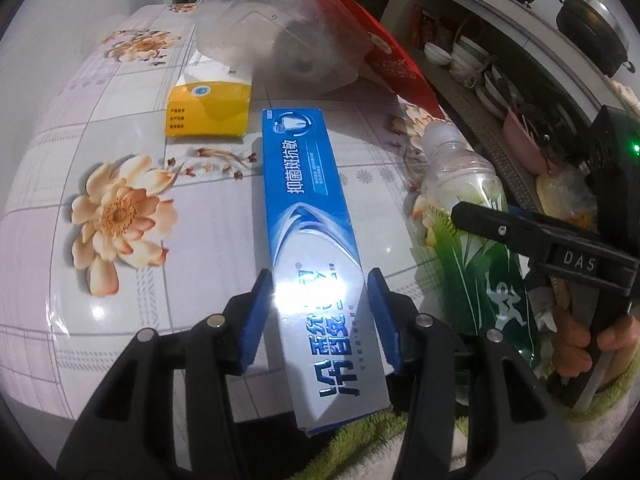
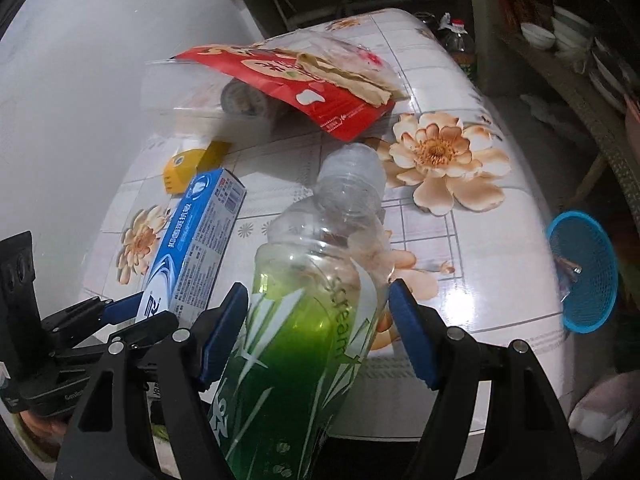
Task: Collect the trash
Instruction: 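Grasp the blue toothpaste box with the left tool while the right tool grasps the green bottle, then lift the toothpaste box and green bottle and carry both toward the blue wastebasket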
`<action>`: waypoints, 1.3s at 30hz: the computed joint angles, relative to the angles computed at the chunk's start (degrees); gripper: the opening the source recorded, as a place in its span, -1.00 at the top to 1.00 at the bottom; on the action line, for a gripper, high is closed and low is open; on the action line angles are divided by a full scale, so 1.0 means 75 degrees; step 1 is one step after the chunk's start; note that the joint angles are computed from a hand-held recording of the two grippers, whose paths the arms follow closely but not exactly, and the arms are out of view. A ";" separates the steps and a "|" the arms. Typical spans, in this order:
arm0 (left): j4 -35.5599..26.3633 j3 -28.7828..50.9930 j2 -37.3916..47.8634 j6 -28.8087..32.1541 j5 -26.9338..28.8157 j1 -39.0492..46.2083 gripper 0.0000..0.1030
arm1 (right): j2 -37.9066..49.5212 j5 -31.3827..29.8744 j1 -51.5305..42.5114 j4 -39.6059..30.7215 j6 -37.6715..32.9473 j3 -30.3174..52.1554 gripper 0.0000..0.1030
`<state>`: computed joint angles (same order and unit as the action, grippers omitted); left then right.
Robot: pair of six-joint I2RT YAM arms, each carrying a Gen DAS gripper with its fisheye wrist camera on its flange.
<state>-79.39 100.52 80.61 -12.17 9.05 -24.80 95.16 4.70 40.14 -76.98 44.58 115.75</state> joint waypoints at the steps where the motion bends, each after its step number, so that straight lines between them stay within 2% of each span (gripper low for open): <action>1: -0.0006 0.0006 0.0024 0.0011 -0.0005 0.0001 0.08 | 0.0030 -0.0035 -0.0004 0.0066 0.0052 -0.0061 -0.37; 10: 0.0208 0.0149 0.0539 0.0042 -0.0228 0.0002 0.03 | -0.0233 -0.0188 -0.0177 0.0413 0.0378 -0.0646 -0.36; 19: 0.0408 0.0593 0.1100 0.0067 -0.1073 -0.0232 0.03 | -0.0364 -0.0408 -0.0265 0.0608 0.0460 -0.0860 -0.28; 22: 0.0374 0.0681 0.1225 0.0046 -0.1117 -0.0253 0.05 | -0.0328 -0.0380 -0.0240 0.0571 0.0462 -0.0802 -0.28; 39: 0.0500 0.0532 0.1086 0.0060 -0.1433 -0.0480 0.10 | -0.0648 -0.0840 -0.0506 0.0881 0.0503 -0.1251 -0.25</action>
